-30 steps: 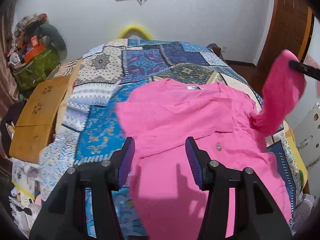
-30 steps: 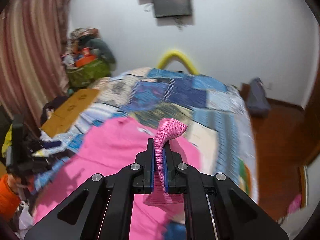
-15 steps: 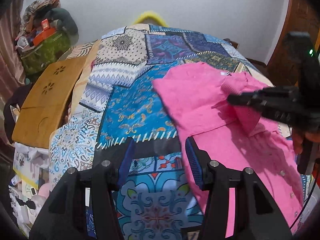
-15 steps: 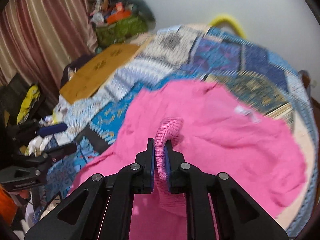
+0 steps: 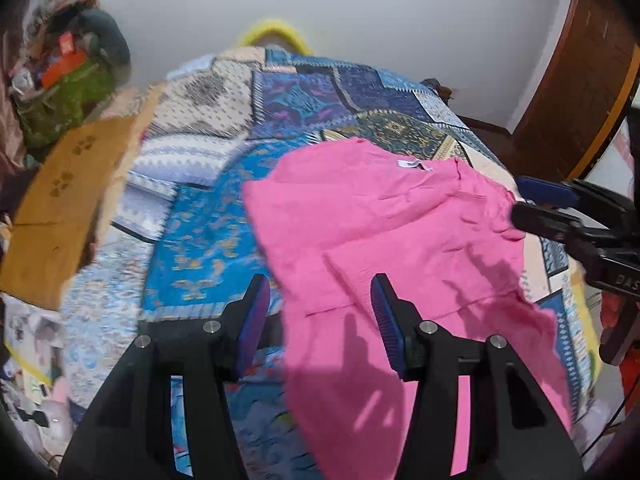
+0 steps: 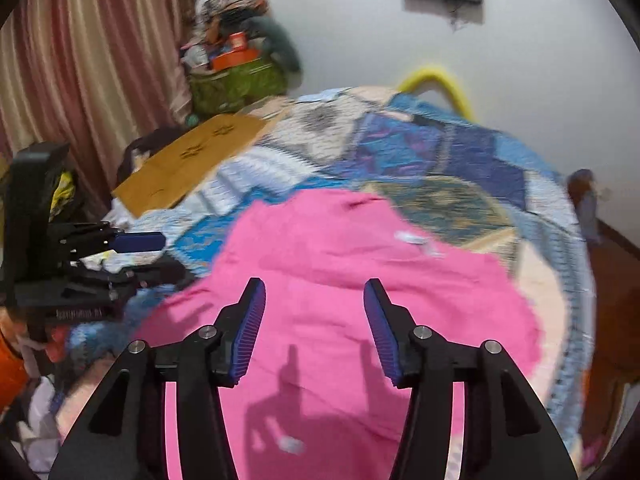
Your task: Fold small clothes
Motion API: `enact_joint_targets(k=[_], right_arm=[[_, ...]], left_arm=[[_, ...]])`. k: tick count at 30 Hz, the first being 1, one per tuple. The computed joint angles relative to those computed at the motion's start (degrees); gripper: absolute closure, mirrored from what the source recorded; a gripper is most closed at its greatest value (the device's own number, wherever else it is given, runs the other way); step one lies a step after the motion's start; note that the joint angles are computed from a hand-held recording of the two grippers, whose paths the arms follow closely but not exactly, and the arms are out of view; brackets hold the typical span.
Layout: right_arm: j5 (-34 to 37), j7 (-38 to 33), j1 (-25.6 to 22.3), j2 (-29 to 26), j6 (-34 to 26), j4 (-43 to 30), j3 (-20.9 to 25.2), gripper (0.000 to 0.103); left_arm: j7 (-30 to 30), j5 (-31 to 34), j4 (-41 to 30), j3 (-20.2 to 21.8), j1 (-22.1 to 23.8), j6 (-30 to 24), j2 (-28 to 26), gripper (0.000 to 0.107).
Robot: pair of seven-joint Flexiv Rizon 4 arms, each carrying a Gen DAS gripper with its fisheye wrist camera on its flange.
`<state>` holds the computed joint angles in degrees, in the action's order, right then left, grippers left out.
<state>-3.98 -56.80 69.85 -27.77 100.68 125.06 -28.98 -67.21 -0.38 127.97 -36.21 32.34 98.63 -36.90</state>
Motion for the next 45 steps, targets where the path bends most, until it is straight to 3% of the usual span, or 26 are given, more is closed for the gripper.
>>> enact_joint_targets(k=[2, 4, 9, 11, 14, 19, 21, 23, 25, 27, 31, 38, 40, 42, 45], right_arm=[[1.03, 0.07, 1.91, 0.62, -0.11, 2.44, -3.38, 0.056], [2.00, 0.33, 2.40, 0.59, -0.33, 4.62, -5.29, 0.056], [2.86, 0.79, -5.53, -0.64, -0.12, 6.07, 0.95, 0.056], [2.60, 0.90, -8.50, -2.27, 0.15, 5.31, 3.47, 0.056], [2.58, 0.28, -10.42, -4.30, 1.43, 4.27, 5.32, 0.056], [4.91, -1.10, -9.72, -7.37, 3.28, 2.98, 4.92, 0.056], [5.26, -1.88, -10.39, -7.68, 3.27, 2.63, 5.84, 0.071], [5.68, -2.41, -10.09, -7.44, 2.85, 2.67, 5.65, 0.097], [6.13, -2.73, -11.41, -7.28, 4.11, 2.60, 7.25, 0.097], [7.94, -3.25, -8.72, -7.51, 5.46, 2.85, 4.71, 0.098], [9.73, -4.98, -9.10, -7.67, 6.24, 1.41, 5.32, 0.098], [6.41, -3.24, -13.31, -8.70, 0.50, -1.65, 9.45, 0.095], [5.09, -2.02, -13.72, -7.79, -0.55, -1.10, 9.70, 0.088], [4.07, -1.10, -12.73, -6.17, -0.51, 0.56, 8.60, 0.070], [4.34, -0.80, -8.10, -3.14, 1.59, 4.61, 4.14, 0.059]], left_arm=[[-0.11, -1.66, -2.24, -0.05, -1.27, -3.27, -1.51, 0.055], [-0.20, -4.15, -4.85, 2.67, -5.08, -6.09, -2.60, 0.055], [0.83, -9.25, -9.41, 8.61, -12.38, -10.78, -4.56, 0.058], [2.53, -10.64, -9.26, 7.23, -11.64, -10.31, -5.49, 0.081], [4.41, -11.91, -8.58, 5.78, -11.02, -9.30, -5.74, 0.099], [5.23, -10.09, -7.30, 8.63, -14.65, -3.95, -3.66, 0.105], [4.89, -8.50, -6.26, 7.79, -14.01, -1.14, -2.96, 0.105], [3.85, -6.18, -5.10, 5.89, -12.14, 2.21, -2.39, 0.105], [2.47, -4.26, -4.83, 6.18, -11.88, 4.64, -1.71, 0.105], [1.33, -3.00, -5.47, 8.02, -12.88, 5.32, -1.34, 0.105], [-0.57, -2.46, -7.96, 12.22, -15.03, 2.41, -2.36, 0.105], [0.90, -4.52, -10.95, 18.29, -19.78, -2.55, -5.45, 0.105], [1.39, -4.95, -10.72, 19.63, -21.00, -2.49, -5.14, 0.104], [1.80, -5.43, -9.92, 19.12, -20.41, -2.87, -4.31, 0.102], [2.34, -6.49, -7.05, 14.79, -15.77, -3.61, -2.08, 0.093]])
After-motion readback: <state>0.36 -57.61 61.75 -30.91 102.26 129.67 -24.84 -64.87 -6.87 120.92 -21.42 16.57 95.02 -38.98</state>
